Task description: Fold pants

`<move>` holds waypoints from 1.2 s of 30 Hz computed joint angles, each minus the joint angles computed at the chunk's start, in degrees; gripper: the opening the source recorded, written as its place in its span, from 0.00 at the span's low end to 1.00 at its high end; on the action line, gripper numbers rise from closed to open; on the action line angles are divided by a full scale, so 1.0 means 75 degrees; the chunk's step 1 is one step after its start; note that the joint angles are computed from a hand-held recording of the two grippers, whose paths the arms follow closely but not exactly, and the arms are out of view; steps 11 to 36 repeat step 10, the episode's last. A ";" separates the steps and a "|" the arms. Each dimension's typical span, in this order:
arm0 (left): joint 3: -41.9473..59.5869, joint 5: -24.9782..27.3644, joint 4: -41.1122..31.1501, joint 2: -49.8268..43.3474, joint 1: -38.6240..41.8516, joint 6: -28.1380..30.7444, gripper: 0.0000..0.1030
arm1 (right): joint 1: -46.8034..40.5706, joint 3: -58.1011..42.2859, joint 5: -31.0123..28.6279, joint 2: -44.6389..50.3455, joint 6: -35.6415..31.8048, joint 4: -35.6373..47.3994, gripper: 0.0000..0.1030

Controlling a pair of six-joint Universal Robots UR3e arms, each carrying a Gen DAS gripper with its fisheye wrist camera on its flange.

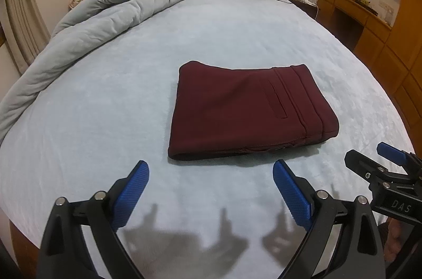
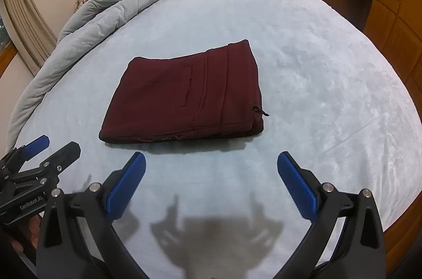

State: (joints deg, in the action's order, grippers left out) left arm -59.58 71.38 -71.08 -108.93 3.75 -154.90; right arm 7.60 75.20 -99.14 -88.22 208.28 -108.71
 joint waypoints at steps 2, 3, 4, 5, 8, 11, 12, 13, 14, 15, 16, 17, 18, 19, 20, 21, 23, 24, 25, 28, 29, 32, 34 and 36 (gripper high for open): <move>0.0038 0.0066 -0.0052 -0.0005 -0.0039 0.0005 0.93 | -0.0024 0.0086 0.0049 -0.0034 0.0010 -0.0068 0.97; 0.0057 0.0078 -0.0068 -0.0010 -0.0043 0.0009 0.93 | -0.0033 0.0109 0.0069 -0.0045 0.0025 -0.0085 0.97; 0.0043 0.0050 -0.0048 -0.0002 -0.0036 0.0021 0.93 | -0.0035 0.0130 0.0077 -0.0053 0.0035 -0.0103 0.97; 0.0048 0.0052 -0.0045 -0.0001 -0.0037 0.0028 0.93 | -0.0037 0.0144 0.0080 -0.0060 0.0035 -0.0119 0.97; 0.0063 0.0048 -0.0054 0.0007 -0.0035 0.0021 0.93 | -0.0099 0.0244 0.0173 -0.0125 0.0009 -0.0203 0.97; 0.0034 0.0063 -0.0009 0.0026 -0.0034 0.0020 0.93 | -0.0095 0.0297 0.0210 -0.0155 0.0048 -0.0272 0.97; 0.0034 0.0063 -0.0009 0.0026 -0.0034 0.0020 0.93 | -0.0095 0.0297 0.0210 -0.0155 0.0048 -0.0272 0.97; 0.0034 0.0063 -0.0009 0.0026 -0.0034 0.0020 0.93 | -0.0095 0.0297 0.0210 -0.0155 0.0048 -0.0272 0.97; 0.0034 0.0063 -0.0009 0.0026 -0.0034 0.0020 0.93 | -0.0095 0.0297 0.0210 -0.0155 0.0048 -0.0272 0.97; 0.0034 0.0063 -0.0009 0.0026 -0.0034 0.0020 0.93 | -0.0095 0.0297 0.0210 -0.0155 0.0048 -0.0272 0.97; 0.0034 0.0063 -0.0009 0.0026 -0.0034 0.0020 0.93 | -0.0095 0.0297 0.0210 -0.0155 0.0048 -0.0272 0.97; 0.0034 0.0063 -0.0009 0.0026 -0.0034 0.0020 0.93 | -0.0095 0.0297 0.0210 -0.0155 0.0048 -0.0272 0.97; 0.0034 0.0063 -0.0009 0.0026 -0.0034 0.0020 0.93 | -0.0095 0.0297 0.0210 -0.0155 0.0048 -0.0272 0.97; 0.0034 0.0063 -0.0009 0.0026 -0.0034 0.0020 0.93 | -0.0095 0.0297 0.0210 -0.0155 0.0048 -0.0272 0.97; 0.0034 0.0063 -0.0009 0.0026 -0.0034 0.0020 0.93 | -0.0095 0.0297 0.0210 -0.0155 0.0048 -0.0272 0.97; 0.0034 0.0063 -0.0009 0.0026 -0.0034 0.0020 0.93 | -0.0095 0.0297 0.0210 -0.0155 0.0048 -0.0272 0.97; 0.0034 0.0063 -0.0009 0.0026 -0.0034 0.0020 0.93 | -0.0095 0.0297 0.0210 -0.0155 0.0048 -0.0272 0.97; 0.0034 0.0063 -0.0009 0.0026 -0.0034 0.0020 0.93 | -0.0095 0.0297 0.0210 -0.0155 0.0048 -0.0272 0.97; 0.0034 0.0063 -0.0009 0.0026 -0.0034 0.0020 0.93 | -0.0095 0.0297 0.0210 -0.0155 0.0048 -0.0272 0.97; 0.0034 0.0063 -0.0009 0.0026 -0.0034 0.0020 0.93 | -0.0095 0.0297 0.0210 -0.0155 0.0048 -0.0272 0.97; 0.0034 0.0063 -0.0009 0.0026 -0.0034 0.0020 0.93 | -0.0095 0.0297 0.0210 -0.0155 0.0048 -0.0272 0.97; 0.0034 0.0063 -0.0009 0.0026 -0.0034 0.0020 0.93 | -0.0095 0.0297 0.0210 -0.0155 0.0048 -0.0272 0.97; 0.0034 0.0063 -0.0009 0.0026 -0.0034 0.0020 0.93 | -0.0095 0.0297 0.0210 -0.0155 0.0048 -0.0272 0.97; 0.0034 0.0063 -0.0009 0.0026 -0.0034 0.0020 0.93 | -0.0095 0.0297 0.0210 -0.0155 0.0048 -0.0272 0.97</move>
